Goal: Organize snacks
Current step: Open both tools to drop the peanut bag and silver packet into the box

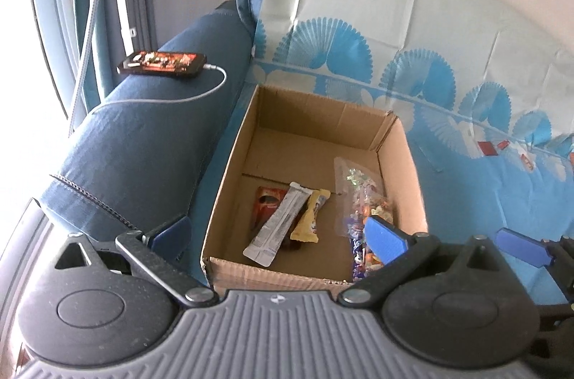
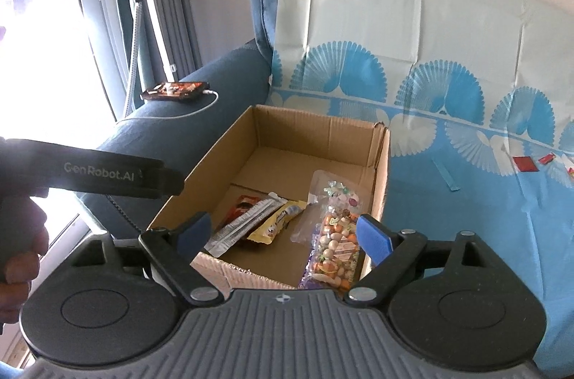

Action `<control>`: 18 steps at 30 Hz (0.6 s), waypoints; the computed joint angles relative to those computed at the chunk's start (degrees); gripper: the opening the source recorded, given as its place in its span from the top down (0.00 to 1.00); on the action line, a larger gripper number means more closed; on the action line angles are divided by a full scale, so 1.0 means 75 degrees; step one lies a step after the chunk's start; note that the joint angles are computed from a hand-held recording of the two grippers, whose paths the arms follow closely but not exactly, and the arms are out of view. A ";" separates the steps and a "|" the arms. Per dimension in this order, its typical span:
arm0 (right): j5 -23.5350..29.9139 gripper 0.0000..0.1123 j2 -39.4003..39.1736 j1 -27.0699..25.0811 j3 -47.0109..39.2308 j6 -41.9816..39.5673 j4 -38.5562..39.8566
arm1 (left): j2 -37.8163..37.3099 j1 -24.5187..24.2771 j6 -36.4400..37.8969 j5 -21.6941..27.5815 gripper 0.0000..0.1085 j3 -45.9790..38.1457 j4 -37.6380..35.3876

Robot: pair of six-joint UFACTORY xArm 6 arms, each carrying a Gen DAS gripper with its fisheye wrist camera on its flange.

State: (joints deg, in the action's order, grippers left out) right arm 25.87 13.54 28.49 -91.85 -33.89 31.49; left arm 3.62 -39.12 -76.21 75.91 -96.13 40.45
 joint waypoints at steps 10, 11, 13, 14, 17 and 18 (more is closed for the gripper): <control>-0.0452 0.17 -0.0456 -0.0033 0.0571 -0.0248 0.0518 | 0.0154 -0.0307 0.0062 0.0376 0.05 -0.0448 0.0272; -0.0484 0.17 -0.0487 -0.0033 0.0602 -0.0289 0.0573 | 0.0207 -0.0326 0.0120 0.0422 0.05 -0.0539 0.0257; -0.0533 0.16 -0.0518 -0.0044 0.0633 -0.0360 0.0677 | 0.0294 -0.0359 0.0239 0.0490 0.05 -0.0695 0.0232; -0.0560 0.16 -0.0536 -0.0050 0.0646 -0.0399 0.0735 | 0.0361 -0.0384 0.0307 0.0532 0.05 -0.0815 0.0239; -0.0662 0.14 -0.0613 -0.0098 0.0703 -0.0604 0.0993 | 0.0577 -0.0459 0.0510 0.0664 0.05 -0.1163 0.0327; -0.0732 0.13 -0.0658 -0.0109 0.0763 -0.0625 0.1037 | 0.0684 -0.0492 0.0584 0.0728 0.05 -0.1323 0.0365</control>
State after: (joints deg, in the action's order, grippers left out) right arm 20.39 8.61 27.67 -86.12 -38.58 39.26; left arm 8.75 -42.81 -71.83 81.37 -106.05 43.19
